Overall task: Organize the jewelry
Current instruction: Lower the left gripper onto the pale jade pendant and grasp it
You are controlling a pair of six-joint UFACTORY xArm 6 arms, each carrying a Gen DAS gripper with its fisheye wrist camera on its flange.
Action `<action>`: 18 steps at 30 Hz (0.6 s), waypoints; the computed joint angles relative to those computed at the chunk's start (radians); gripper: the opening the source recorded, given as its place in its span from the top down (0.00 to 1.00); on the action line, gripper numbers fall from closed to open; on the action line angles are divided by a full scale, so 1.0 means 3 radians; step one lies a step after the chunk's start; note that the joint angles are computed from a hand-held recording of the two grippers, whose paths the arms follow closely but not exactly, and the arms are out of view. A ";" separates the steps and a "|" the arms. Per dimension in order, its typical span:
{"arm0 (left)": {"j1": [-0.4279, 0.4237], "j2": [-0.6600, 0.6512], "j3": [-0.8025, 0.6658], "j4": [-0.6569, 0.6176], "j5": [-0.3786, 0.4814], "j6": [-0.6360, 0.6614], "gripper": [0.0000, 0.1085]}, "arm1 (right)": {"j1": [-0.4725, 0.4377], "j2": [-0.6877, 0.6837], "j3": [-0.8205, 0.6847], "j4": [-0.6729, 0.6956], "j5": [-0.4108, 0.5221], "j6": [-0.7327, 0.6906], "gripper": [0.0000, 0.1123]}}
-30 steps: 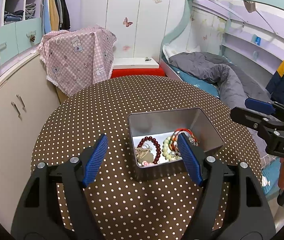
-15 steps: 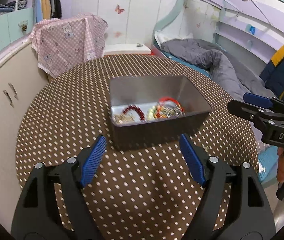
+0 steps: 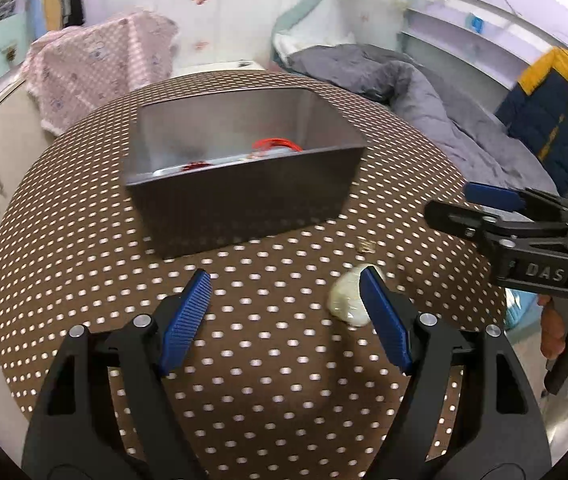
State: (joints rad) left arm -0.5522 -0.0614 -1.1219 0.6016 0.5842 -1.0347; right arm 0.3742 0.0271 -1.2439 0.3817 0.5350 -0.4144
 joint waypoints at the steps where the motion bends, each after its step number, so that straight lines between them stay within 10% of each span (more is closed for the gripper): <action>1: -0.0017 0.0030 -0.0025 0.0003 -0.0009 0.0026 0.30 | -0.0009 -0.0003 0.0012 -0.0004 0.0008 0.0009 0.33; 6: -0.0056 0.0192 -0.0127 -0.0097 -0.0102 0.0270 0.32 | -0.0049 -0.0004 0.0043 0.0006 0.0047 0.0024 0.33; 12: -0.0073 0.0311 -0.0208 -0.0217 -0.0124 0.0518 0.68 | -0.0067 -0.0007 0.0072 -0.0004 0.0077 0.0057 0.33; 18: -0.0028 0.0244 -0.0077 -0.0243 -0.0312 0.0587 0.74 | -0.0056 0.0011 0.0052 0.0029 0.0111 0.0047 0.33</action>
State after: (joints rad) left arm -0.5605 0.0119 -1.1450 0.5288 0.4905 -0.8587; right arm 0.3575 0.0306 -1.2283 0.3905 0.5683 -0.4005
